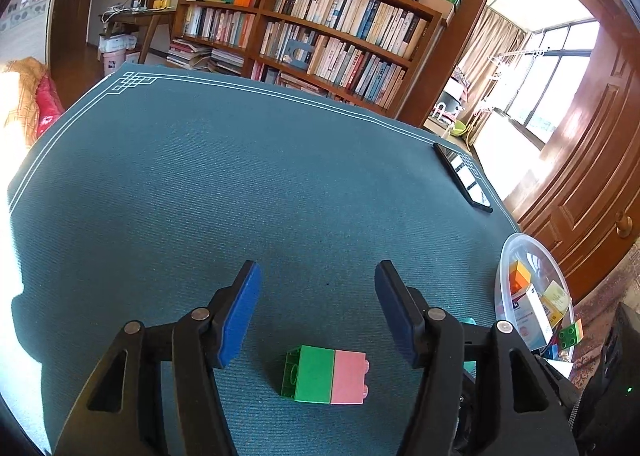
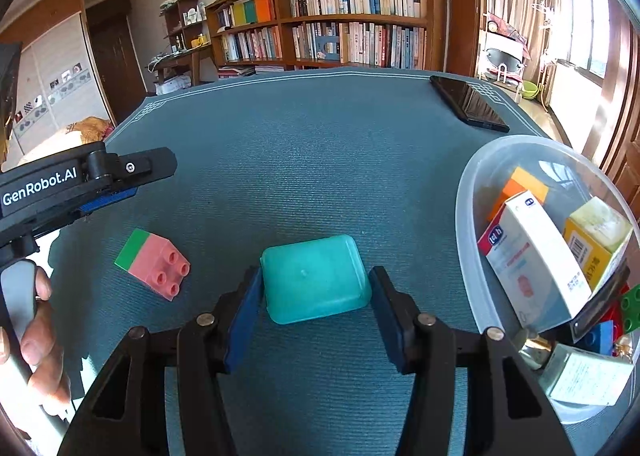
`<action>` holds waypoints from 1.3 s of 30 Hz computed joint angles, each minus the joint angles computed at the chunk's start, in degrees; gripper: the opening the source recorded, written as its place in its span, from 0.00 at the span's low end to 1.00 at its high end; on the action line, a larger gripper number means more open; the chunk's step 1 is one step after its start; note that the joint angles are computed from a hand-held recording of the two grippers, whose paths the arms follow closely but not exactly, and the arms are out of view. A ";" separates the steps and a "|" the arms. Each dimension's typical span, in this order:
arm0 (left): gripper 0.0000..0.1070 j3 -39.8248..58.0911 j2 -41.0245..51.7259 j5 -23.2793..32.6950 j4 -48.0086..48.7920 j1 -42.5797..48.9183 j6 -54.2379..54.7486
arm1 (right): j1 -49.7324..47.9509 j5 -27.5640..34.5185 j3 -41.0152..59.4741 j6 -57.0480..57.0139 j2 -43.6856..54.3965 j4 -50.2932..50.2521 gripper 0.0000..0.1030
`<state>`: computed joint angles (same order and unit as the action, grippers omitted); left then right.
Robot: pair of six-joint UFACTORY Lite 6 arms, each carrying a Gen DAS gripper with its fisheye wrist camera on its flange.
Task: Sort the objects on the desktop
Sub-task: 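Grasp teal plastic case with right gripper while left lifts green-pink brick, then carry teal case into the clear bowl with right gripper and open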
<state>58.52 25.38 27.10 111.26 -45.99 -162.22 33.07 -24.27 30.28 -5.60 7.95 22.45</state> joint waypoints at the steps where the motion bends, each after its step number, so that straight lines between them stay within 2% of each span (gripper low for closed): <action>1: 0.59 -0.18 -0.31 -0.23 -0.16 0.04 0.41 | 0.30 -0.41 -1.23 -0.39 -1.71 0.78 0.57; 4: 0.59 -0.83 -1.29 0.00 -2.33 -0.94 2.89 | 0.65 -1.86 -4.47 -0.16 -5.57 1.70 0.57; 8: 0.65 -0.89 -1.54 1.12 -7.54 -2.71 7.96 | 0.55 -3.94 -7.35 0.38 -7.92 1.86 0.57; 13: 0.66 -2.78 -2.07 0.92 -7.37 -5.13 7.12 | -1.36 -5.10 -9.59 4.19 -10.29 -2.18 0.57; 19: 0.66 0.44 1.29 3.00 -15.60 -9.05 15.51 | -3.54 -5.76 -11.79 6.55 -14.45 -4.76 0.57; 27: 0.66 5.91 7.47 3.08 -23.33 -9.82 23.71 | -6.50 -5.33 -13.09 10.10 -17.99 -7.73 0.57; 31: 0.65 5.84 8.43 3.31 -22.81 -9.52 22.86 | -7.13 -5.22 -12.80 11.34 -17.82 -9.18 0.57; 32: 0.64 6.02 8.57 3.64 -23.45 -9.66 23.48 | -6.96 -5.28 -12.82 11.08 -17.98 -8.91 0.57; 34: 0.53 6.58 9.13 5.16 -25.15 -10.28 25.08 | -6.25 -5.65 -13.30 9.68 -18.77 -7.42 0.57; 35: 0.43 6.71 9.32 5.73 -25.64 -10.55 25.50 | -5.87 -6.03 -13.55 8.90 -19.01 -6.56 0.57; 39: 0.43 4.80 7.85 5.86 -20.94 -10.92 20.15 | -5.93 -6.55 -14.33 9.08 -19.68 -6.54 0.57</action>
<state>63.32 33.22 32.96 90.31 -56.91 -142.07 27.15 -30.82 15.95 3.48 -11.73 15.91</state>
